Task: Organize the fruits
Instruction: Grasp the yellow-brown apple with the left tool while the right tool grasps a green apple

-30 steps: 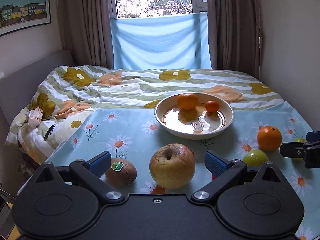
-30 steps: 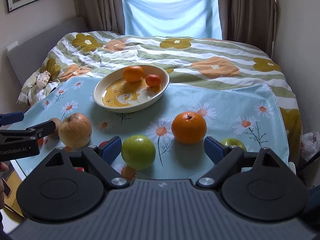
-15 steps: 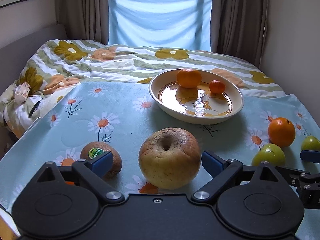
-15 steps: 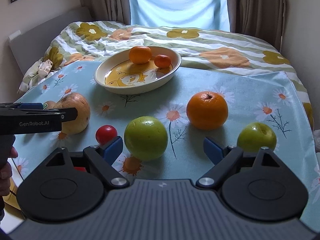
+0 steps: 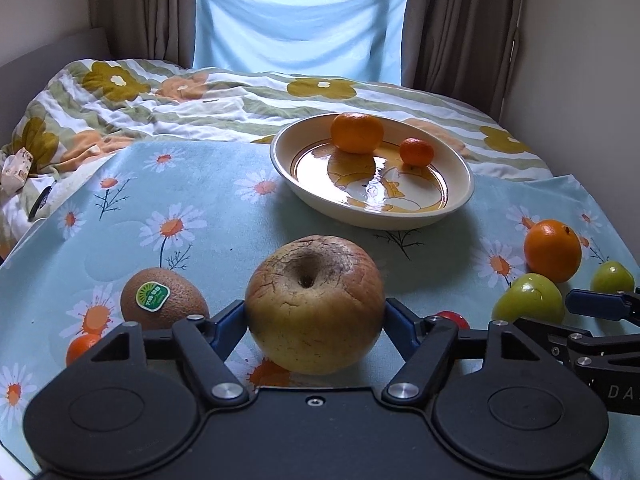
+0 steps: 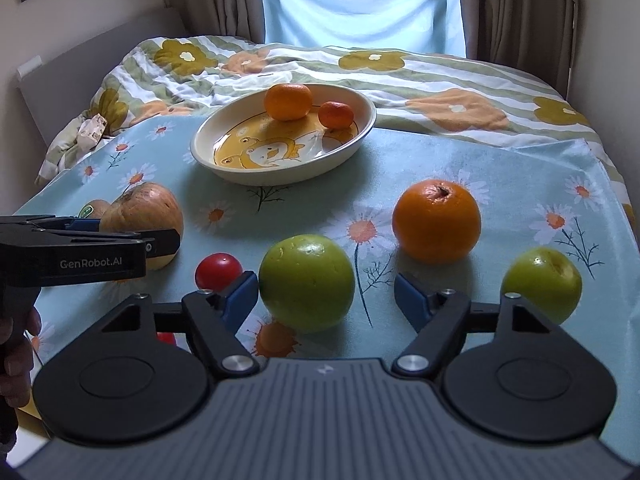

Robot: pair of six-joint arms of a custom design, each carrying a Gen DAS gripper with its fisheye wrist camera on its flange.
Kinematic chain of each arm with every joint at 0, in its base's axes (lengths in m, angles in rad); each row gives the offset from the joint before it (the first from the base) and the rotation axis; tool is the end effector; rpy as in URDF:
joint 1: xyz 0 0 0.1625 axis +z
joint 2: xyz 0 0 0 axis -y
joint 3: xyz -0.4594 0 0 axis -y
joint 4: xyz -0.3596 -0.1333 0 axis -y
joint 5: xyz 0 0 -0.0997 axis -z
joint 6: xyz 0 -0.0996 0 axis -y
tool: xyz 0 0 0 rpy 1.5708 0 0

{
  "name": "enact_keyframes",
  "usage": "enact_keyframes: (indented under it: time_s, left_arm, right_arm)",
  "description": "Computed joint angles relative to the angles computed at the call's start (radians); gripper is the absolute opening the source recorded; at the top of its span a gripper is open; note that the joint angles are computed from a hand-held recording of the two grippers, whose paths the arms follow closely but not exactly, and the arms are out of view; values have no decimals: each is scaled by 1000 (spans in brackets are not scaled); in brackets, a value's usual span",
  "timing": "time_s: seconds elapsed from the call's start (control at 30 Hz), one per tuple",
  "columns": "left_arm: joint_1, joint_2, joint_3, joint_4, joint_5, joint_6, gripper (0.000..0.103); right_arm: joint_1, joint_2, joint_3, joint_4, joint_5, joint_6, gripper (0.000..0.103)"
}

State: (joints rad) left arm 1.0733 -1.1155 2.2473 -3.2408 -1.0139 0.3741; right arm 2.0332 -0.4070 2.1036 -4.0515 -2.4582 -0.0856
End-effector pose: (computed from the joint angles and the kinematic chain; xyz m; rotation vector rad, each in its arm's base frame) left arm -0.0675 -0.5139 0.2281 0.8855 2.3733 -0.7396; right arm 0.2696 -0.4151 0.0135 0.1781 -2.2230 1.0836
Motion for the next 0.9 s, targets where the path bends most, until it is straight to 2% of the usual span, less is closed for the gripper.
enact_keyframes:
  time_s: [0.33,0.6,0.67,0.9]
  left_arm:
    - [2,-34,30,-4,11,16,77]
    - [2,-58,49,-5,7,29,77]
    - [1,-64,55,-13,4,34,77]
    - [-21,-98,75,-15,11,26,77]
  right_arm:
    - [-5,8,-16,33,14,17,81]
    - [-14,18,-28,24,22,14,81]
    - [-16,18,-28,28,25,20,70]
    - [10,7,-21,30,2,26,70]
